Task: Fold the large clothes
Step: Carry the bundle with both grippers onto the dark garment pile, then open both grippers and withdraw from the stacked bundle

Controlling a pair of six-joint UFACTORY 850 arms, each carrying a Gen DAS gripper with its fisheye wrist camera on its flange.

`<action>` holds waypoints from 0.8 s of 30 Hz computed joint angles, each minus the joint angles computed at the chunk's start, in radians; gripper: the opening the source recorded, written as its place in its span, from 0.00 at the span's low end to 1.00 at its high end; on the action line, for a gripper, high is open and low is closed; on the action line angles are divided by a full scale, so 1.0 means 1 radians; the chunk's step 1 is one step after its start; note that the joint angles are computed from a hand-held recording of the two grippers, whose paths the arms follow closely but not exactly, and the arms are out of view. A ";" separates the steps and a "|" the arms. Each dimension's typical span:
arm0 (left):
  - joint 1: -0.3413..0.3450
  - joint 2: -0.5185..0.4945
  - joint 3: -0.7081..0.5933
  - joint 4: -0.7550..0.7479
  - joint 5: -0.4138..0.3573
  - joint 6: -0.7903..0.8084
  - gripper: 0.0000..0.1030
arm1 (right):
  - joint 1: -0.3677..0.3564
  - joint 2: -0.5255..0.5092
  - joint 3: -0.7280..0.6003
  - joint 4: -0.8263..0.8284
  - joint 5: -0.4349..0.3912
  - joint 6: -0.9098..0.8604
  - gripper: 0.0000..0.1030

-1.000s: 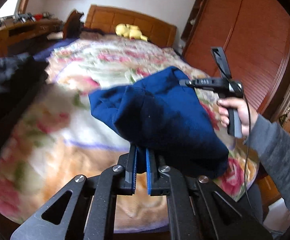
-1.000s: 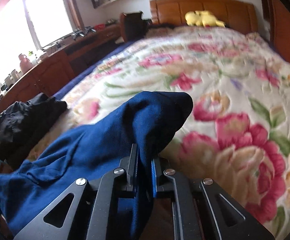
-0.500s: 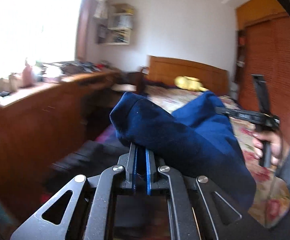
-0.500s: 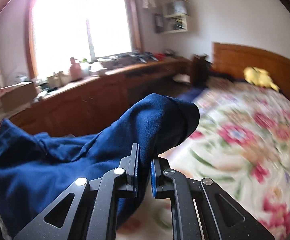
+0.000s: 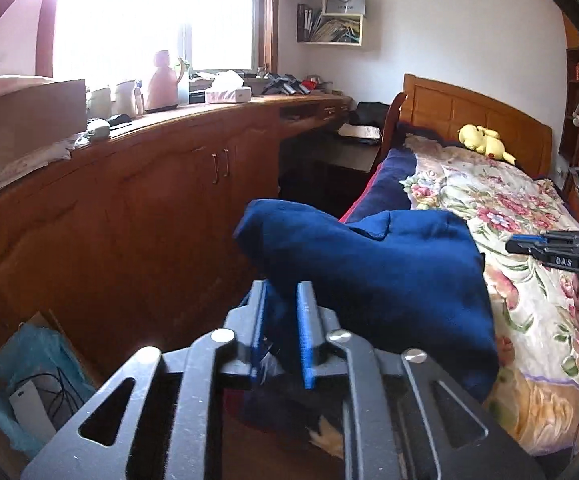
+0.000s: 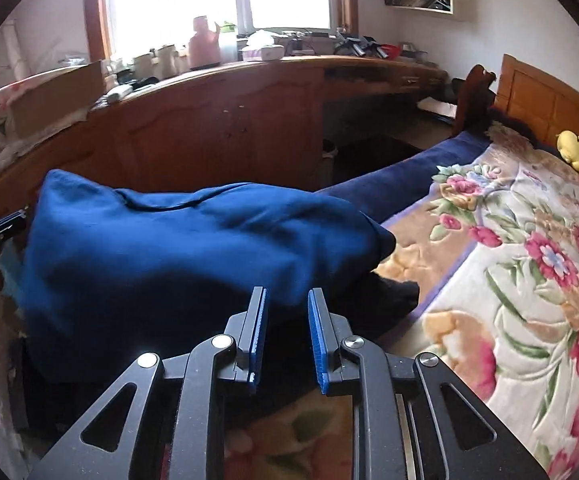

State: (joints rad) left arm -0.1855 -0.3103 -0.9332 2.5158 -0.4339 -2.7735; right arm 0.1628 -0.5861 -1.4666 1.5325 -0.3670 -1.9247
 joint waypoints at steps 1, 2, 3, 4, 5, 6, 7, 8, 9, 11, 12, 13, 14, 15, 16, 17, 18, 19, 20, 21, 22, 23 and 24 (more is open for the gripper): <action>-0.001 0.013 0.005 0.006 0.004 -0.002 0.29 | -0.004 0.010 0.006 0.011 -0.002 -0.012 0.21; -0.007 0.028 0.018 0.012 -0.001 -0.008 0.33 | -0.013 0.034 0.041 0.045 -0.016 -0.050 0.21; -0.018 0.044 0.028 0.006 -0.002 -0.005 0.34 | -0.023 0.041 0.051 0.051 -0.027 -0.058 0.21; -0.017 0.050 0.020 0.007 0.010 0.000 0.35 | -0.035 0.058 0.075 0.076 -0.036 -0.084 0.21; -0.030 0.056 0.017 -0.010 0.017 0.014 0.37 | -0.046 0.082 0.108 0.101 -0.043 -0.112 0.21; -0.040 0.069 0.021 0.000 0.024 0.001 0.47 | -0.057 0.101 0.132 0.120 -0.048 -0.137 0.22; -0.039 0.071 0.020 0.047 0.027 -0.041 0.63 | -0.062 0.130 0.176 0.174 -0.051 -0.195 0.22; -0.054 0.077 0.021 0.059 0.016 -0.053 0.69 | -0.073 0.170 0.228 0.216 -0.061 -0.242 0.23; -0.068 0.081 0.021 0.036 0.005 -0.031 0.75 | -0.083 0.208 0.277 0.261 -0.069 -0.292 0.26; -0.108 0.096 0.026 -0.016 -0.016 0.021 0.77 | -0.094 0.248 0.335 0.353 -0.077 -0.388 0.33; -0.118 0.099 0.025 -0.013 -0.016 0.022 0.78 | -0.103 0.271 0.362 0.373 -0.086 -0.411 0.37; -0.135 0.102 0.022 -0.023 -0.018 0.032 0.78 | -0.119 0.298 0.393 0.378 -0.104 -0.422 0.39; -0.155 0.103 0.018 -0.047 -0.024 0.056 0.78 | -0.132 0.326 0.431 0.397 -0.121 -0.445 0.42; -0.171 0.103 0.015 -0.069 -0.031 0.077 0.79 | -0.150 0.353 0.462 0.406 -0.138 -0.460 0.45; -0.193 0.101 0.009 -0.100 -0.040 0.108 0.79 | -0.171 0.376 0.492 0.408 -0.158 -0.472 0.46; -0.213 0.099 0.004 -0.115 -0.045 0.123 0.79 | -0.188 0.399 0.520 0.409 -0.174 -0.478 0.49; -0.229 0.095 -0.003 -0.112 -0.043 0.118 0.79 | -0.203 0.419 0.546 0.419 -0.186 -0.492 0.52; -0.242 0.090 -0.010 -0.106 -0.040 0.110 0.79 | -0.217 0.439 0.571 0.428 -0.194 -0.502 0.54; -0.259 0.083 -0.019 -0.101 -0.037 0.101 0.79 | -0.232 0.459 0.597 0.440 -0.200 -0.516 0.57; -0.277 0.074 -0.029 -0.096 -0.034 0.096 0.79 | -0.246 0.479 0.622 0.454 -0.206 -0.531 0.58; -0.290 0.066 -0.035 -0.092 -0.034 0.091 0.79 | -0.261 0.504 0.652 0.483 -0.207 -0.560 0.59; -0.308 0.055 -0.046 -0.091 -0.032 0.090 0.79 | -0.276 0.525 0.679 0.507 -0.207 -0.588 0.61; -0.325 0.044 -0.057 -0.089 -0.031 0.088 0.79 | -0.296 0.550 0.710 0.523 -0.213 -0.604 0.63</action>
State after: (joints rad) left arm -0.5105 -0.2663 -0.9902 2.4270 -0.4650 -2.6854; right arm -0.1334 -0.0366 -0.7569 2.0559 -0.5803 -2.5290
